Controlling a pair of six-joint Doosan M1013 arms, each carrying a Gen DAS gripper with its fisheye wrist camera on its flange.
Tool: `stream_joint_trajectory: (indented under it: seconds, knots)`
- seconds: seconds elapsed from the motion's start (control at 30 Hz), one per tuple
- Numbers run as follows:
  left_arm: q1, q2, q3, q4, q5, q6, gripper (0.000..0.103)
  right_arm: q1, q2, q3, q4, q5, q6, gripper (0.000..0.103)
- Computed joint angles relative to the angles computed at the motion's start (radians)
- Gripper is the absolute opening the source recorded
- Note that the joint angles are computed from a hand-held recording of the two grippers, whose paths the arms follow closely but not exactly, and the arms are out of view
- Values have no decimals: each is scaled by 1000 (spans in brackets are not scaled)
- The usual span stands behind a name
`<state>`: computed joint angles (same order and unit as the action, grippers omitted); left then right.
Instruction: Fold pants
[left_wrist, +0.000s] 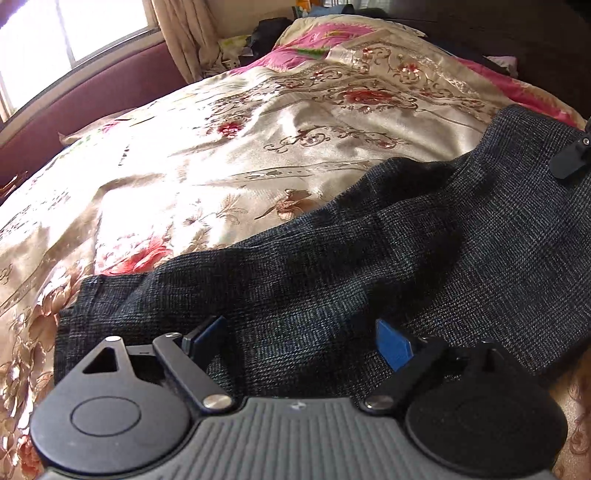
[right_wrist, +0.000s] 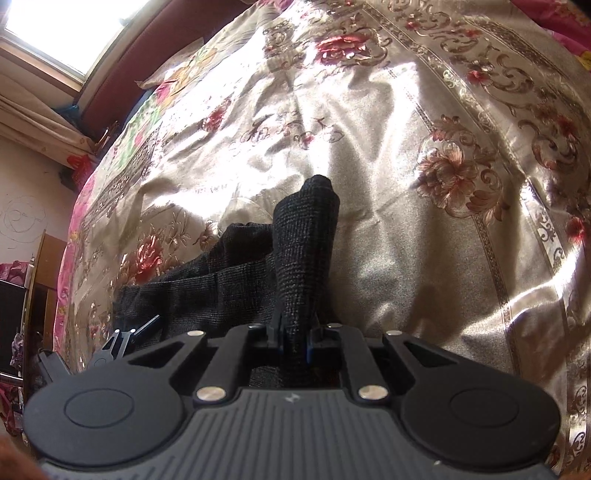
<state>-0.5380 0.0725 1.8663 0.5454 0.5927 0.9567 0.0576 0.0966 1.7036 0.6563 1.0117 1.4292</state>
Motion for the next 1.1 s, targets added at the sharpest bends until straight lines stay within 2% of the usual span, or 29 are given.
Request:
stream_joint_trajectory:
  seconds: [0.07, 0.1, 0.23, 0.33, 0.4, 0.73, 0.93, 1.1]
  knots:
    - [-6, -15, 10, 66, 8, -76, 101, 14, -2, -8, 7, 1, -2, 11]
    - [-9, -17, 11, 90, 37, -95, 101, 26, -2, -14, 2, 1, 0, 11]
    - [-10, -33, 27, 119, 68, -103, 101, 73, 6, -45, -6, 4, -8, 11]
    - [-30, -54, 48, 273, 109, -214, 101, 109, 13, -67, 3, -5, -11, 11]
    - [-16, -58, 52, 243, 135, -170, 101, 129, 20, -76, 24, -11, -10, 11]
    - [36, -144, 112, 265, 145, -232, 101, 263, 83, -113, 153, -53, -7, 11]
    - [66, -187, 158, 251, 137, -242, 101, 356, 132, -149, 65, -58, 12, 12]
    - [71, -210, 183, 247, 142, -252, 101, 408, 156, -149, -28, -112, 100, 16]
